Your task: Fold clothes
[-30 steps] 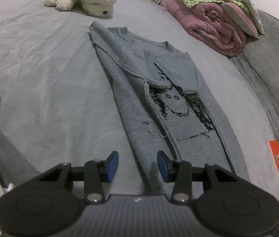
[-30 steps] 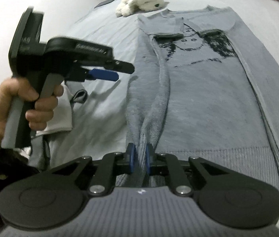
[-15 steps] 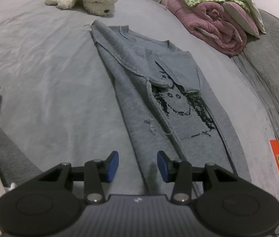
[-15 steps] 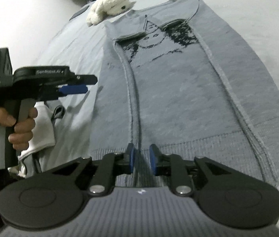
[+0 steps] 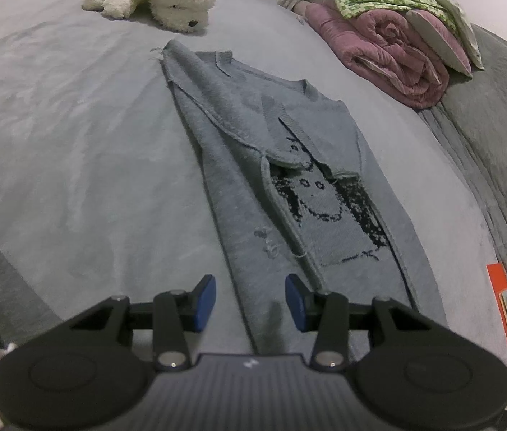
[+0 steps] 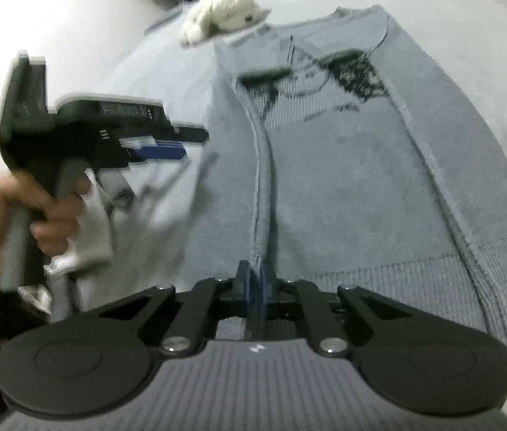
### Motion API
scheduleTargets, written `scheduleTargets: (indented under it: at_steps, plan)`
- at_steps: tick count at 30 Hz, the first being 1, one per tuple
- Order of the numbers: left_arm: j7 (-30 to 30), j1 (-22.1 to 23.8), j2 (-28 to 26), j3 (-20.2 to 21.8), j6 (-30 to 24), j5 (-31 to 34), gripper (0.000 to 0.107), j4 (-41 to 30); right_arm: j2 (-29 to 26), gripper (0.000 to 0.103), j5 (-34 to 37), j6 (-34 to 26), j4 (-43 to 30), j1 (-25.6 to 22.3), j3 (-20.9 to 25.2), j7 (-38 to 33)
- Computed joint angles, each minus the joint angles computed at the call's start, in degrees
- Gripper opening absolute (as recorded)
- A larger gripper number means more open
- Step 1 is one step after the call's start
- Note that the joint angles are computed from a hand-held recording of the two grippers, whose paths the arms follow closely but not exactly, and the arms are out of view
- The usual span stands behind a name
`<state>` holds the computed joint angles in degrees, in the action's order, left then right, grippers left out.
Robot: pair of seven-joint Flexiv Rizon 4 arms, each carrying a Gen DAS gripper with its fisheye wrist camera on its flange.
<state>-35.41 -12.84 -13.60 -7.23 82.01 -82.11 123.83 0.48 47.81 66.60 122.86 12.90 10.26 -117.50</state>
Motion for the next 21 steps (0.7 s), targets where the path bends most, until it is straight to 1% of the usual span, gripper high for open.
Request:
scheduleTargets:
  at_steps: [2,3,5,7,9,10,11,12,14,17,21]
  plan:
    - [-0.29,0.02,-0.22,-0.03,-0.09,0.40,0.043,-0.24,0.52,0.007,-1.75,0.85,0.44,-0.30,-0.24,1.93]
    - [-0.75,0.06,-0.40,-0.03,-0.15,0.90,0.043,-0.36,0.32,0.007,-3.75,0.86,0.72,-0.33,-0.36,3.56]
    - [-1.83,0.31,-0.76,-0.11,-0.43,2.10,0.043,-0.66,-0.60,0.013,-7.88,0.12,1.11,-0.41,-0.57,7.12]
    - [-2.33,0.76,-1.06,-0.36,-0.81,2.63,0.043,-1.16,-1.75,0.014,-10.13,-1.26,1.00,-0.67,-0.72,10.03]
    - [-1.52,1.12,-1.45,-0.78,-0.69,1.61,0.042,-2.01,-2.00,0.016,-8.53,-4.18,-0.71,-1.71,-1.10,9.94]
    - [-0.61,1.21,-1.75,-1.01,-0.44,0.60,0.041,-2.63,-2.18,0.021,-7.00,-5.46,-1.94,-2.32,-1.41,9.57]
    - [0.54,1.20,-2.20,-1.23,0.04,-0.67,0.036,-3.43,-2.43,0.033,-5.32,-6.57,-3.27,-2.96,-1.75,9.21]
    - [1.86,1.12,-2.74,-1.41,0.63,-2.12,0.034,-4.35,-2.85,0.038,-3.88,-7.24,-4.60,-3.44,-1.97,9.23]
    - [5.36,0.62,-3.91,-1.65,1.90,-6.17,0.023,-6.38,-4.39,0.039,-0.55,-9.25,-8.16,-4.65,-2.47,8.82]
    - [9.96,-1.00,-5.83,-0.93,3.49,-11.76,0.018,-9.56,-7.98,0.039,3.71,-12.69,-14.10,-6.63,-2.55,7.82]
    - [9.84,-2.23,-8.19,0.35,3.95,-11.52,0.017,-11.74,-13.88,0.039,3.90,-13.69,-21.23,-8.17,-1.21,8.05]
